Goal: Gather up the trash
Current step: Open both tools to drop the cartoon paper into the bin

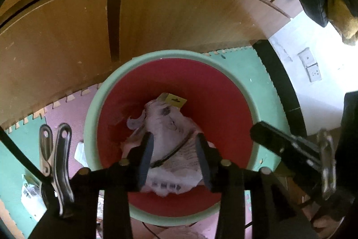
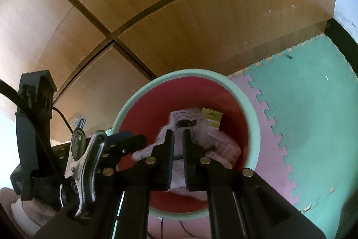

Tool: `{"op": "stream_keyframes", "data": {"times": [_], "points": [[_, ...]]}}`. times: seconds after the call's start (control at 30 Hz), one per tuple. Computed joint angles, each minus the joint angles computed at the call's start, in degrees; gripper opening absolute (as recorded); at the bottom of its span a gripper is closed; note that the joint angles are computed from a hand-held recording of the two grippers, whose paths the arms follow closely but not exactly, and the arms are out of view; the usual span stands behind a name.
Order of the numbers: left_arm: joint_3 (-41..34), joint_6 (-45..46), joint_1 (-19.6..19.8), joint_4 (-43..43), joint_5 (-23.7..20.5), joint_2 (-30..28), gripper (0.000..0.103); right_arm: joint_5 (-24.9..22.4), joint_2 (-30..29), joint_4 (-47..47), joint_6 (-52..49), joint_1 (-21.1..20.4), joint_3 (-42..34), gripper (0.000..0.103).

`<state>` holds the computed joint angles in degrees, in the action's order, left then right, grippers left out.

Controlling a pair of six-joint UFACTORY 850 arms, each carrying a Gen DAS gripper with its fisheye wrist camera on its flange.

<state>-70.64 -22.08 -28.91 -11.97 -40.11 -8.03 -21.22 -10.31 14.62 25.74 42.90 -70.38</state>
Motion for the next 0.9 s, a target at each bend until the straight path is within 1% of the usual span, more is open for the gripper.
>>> {"op": "stream_keyframes", "data": {"times": [0.13,0.2,0.33,0.4,0.5,0.7,0.8,0.9], "points": [[1.1,0.8,0.4,-0.2,0.7,1.1,0.040,0.0,0.3,-2.2,2.8,0.7,0.8,0.011],[1.8,0.8,0.5,0.1,0.9,1.9,0.040,0.7,0.6,-3.3,4.4,1.1,1.2,0.018],[3.7,-1.5,0.5,2.4,1.8,4.3,0.040,0.8,0.3,-6.9,8.8,2.2,1.2,0.025],[5.0,-3.4,0.3,3.9,2.5,5.9,0.040,0.5,-0.2,-9.5,11.2,2.9,0.8,0.030],[7.8,-5.8,0.2,5.2,3.9,8.9,0.040,0.7,-0.2,-13.7,14.2,4.1,0.8,0.034],[14.7,-14.3,-0.2,11.2,6.7,16.9,0.041,2.8,-0.1,-23.1,22.0,6.4,1.9,0.037],[17.7,-20.8,-1.0,16.6,6.1,20.6,0.041,4.8,0.6,-28.1,26.9,7.7,3.3,0.037],[21.6,-25.8,-1.1,19.1,5.6,25.4,0.041,6.7,1.7,-33.9,33.1,9.4,5.0,0.038]]}}
